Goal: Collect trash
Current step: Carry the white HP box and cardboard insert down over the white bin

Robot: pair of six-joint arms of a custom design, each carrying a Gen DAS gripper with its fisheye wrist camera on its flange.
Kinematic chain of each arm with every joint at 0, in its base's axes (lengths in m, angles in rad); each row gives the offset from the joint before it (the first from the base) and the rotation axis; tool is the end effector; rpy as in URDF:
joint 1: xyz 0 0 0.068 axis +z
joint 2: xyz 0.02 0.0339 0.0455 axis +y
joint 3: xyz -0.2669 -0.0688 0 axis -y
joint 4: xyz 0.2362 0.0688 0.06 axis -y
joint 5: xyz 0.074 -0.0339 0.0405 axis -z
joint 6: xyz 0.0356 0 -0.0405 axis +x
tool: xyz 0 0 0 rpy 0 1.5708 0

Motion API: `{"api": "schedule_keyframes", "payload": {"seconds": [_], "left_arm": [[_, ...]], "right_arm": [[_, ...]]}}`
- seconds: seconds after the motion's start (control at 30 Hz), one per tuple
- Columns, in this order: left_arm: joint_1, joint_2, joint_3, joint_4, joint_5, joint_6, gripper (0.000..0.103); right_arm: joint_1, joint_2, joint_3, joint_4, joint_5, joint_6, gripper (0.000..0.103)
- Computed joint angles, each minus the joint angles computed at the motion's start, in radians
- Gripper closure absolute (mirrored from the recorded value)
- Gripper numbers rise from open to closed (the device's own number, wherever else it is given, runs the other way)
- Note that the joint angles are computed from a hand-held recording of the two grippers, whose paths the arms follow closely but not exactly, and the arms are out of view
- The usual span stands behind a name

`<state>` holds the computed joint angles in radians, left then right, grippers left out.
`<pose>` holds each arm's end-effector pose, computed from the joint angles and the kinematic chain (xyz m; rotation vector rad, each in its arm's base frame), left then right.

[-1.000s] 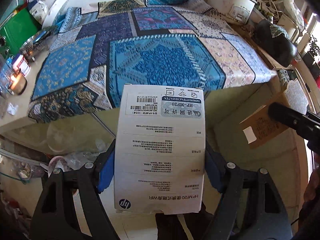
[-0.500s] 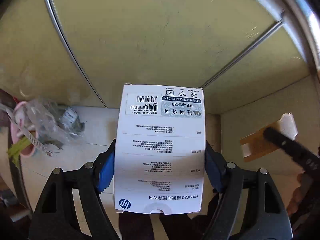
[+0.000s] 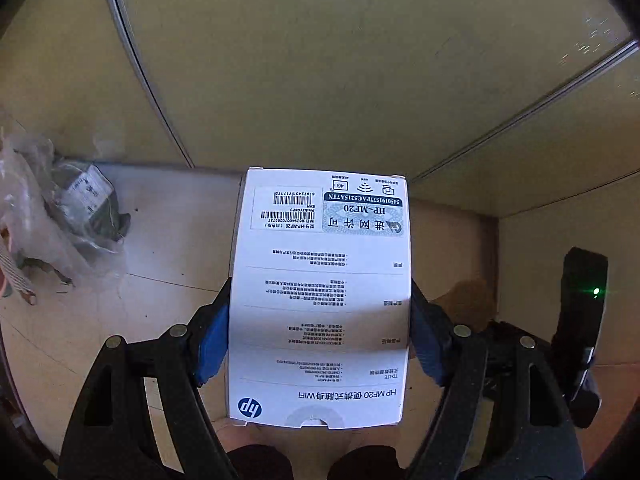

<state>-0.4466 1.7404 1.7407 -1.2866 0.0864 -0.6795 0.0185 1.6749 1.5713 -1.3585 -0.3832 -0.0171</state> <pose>0.2981 -0.1461 0.3316 -0.3223 2.9110 -0.3309 0.3002 0.0189 0.3078 -0.0845 2.9784 0.5781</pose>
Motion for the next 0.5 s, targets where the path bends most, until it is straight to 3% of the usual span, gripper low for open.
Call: {"api": "schedule_keyframes", "payload": {"seconds": [0.17,0.27,0.5], "left_arm": [[0.001,-0.009,-0.191,0.168,0.04,-0.001,0.027],[0.019,-0.015,-0.28,0.271,0.11,-0.005,0.027],[0.012,0.028,-0.318,0.329,0.152,0.02,0.027]], "right_arm": [[0.079,0.004,-0.123,0.111,0.064,-0.053,0.045],[0.08,-0.012,-0.166,0.136,0.048,-0.076,0.041],[0.061,-0.051,-0.196,0.142,0.077,-0.113,0.039]]}}
